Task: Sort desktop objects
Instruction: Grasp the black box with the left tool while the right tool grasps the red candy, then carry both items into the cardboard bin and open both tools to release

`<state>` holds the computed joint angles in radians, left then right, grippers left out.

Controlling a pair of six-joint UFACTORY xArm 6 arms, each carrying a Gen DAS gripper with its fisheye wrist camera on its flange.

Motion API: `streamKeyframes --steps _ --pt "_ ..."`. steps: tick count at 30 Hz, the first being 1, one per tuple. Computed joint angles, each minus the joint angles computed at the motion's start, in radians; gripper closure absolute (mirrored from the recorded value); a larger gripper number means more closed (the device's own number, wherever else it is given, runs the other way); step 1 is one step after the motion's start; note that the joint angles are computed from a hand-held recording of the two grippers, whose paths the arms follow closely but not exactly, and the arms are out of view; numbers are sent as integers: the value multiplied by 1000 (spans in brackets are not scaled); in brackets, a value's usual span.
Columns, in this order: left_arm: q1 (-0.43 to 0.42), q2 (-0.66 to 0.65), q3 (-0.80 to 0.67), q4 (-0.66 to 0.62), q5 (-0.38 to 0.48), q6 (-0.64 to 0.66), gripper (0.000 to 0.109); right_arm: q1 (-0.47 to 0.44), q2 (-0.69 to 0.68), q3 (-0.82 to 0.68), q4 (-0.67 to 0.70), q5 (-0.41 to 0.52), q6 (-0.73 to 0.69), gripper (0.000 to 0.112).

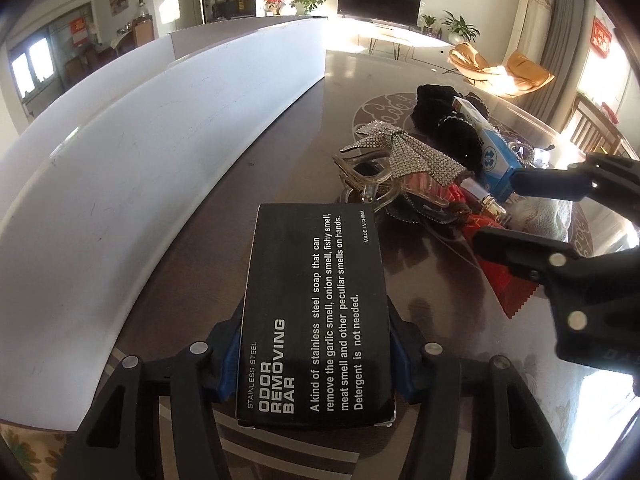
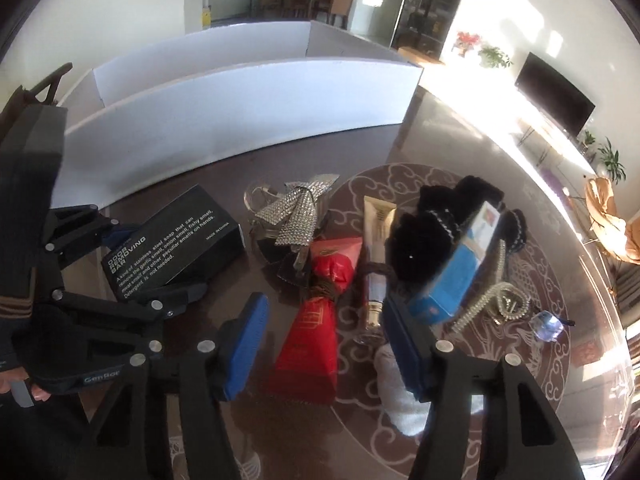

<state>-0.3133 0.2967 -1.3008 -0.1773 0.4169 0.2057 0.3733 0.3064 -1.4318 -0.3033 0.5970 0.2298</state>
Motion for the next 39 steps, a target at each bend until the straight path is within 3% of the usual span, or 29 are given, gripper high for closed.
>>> streamKeyframes --steps 2,4,6,9,14,16,18,21,26,28,29,35,39 --pt "7 -11 14 -4 -2 2 51 3 69 -67 41 40 -44 53" --pt "8 -12 16 -1 -2 9 51 4 101 -88 72 53 -68 67" --pt "9 -13 18 -4 -1 31 51 2 87 -53 112 7 -75 82" --pt "8 -14 13 -52 18 107 51 4 23 48 150 -43 -72 87" --pt "-2 -22 -9 -252 118 337 51 -4 -172 323 218 -128 -56 87" --pt "-8 -24 -6 -215 116 317 50 -10 -225 386 195 -130 -28 84" --pt "-12 -20 -12 -189 118 290 50 -18 -239 398 249 -118 -66 69" --pt "-9 -19 -14 -190 117 268 49 -33 -210 365 222 -128 -66 61" --pt "-15 -29 20 -71 68 176 41 -26 -163 296 195 -64 -31 62" --pt "-20 -38 39 -44 46 174 42 -22 -174 303 171 -49 -9 84" --pt "-22 -45 47 -66 37 201 49 -21 -184 310 147 -40 15 93" --pt "-18 -122 96 -336 -11 399 51 -39 -306 404 176 -107 81 93" --pt "23 -206 113 -537 46 495 51 -31 -324 338 163 -89 69 93"
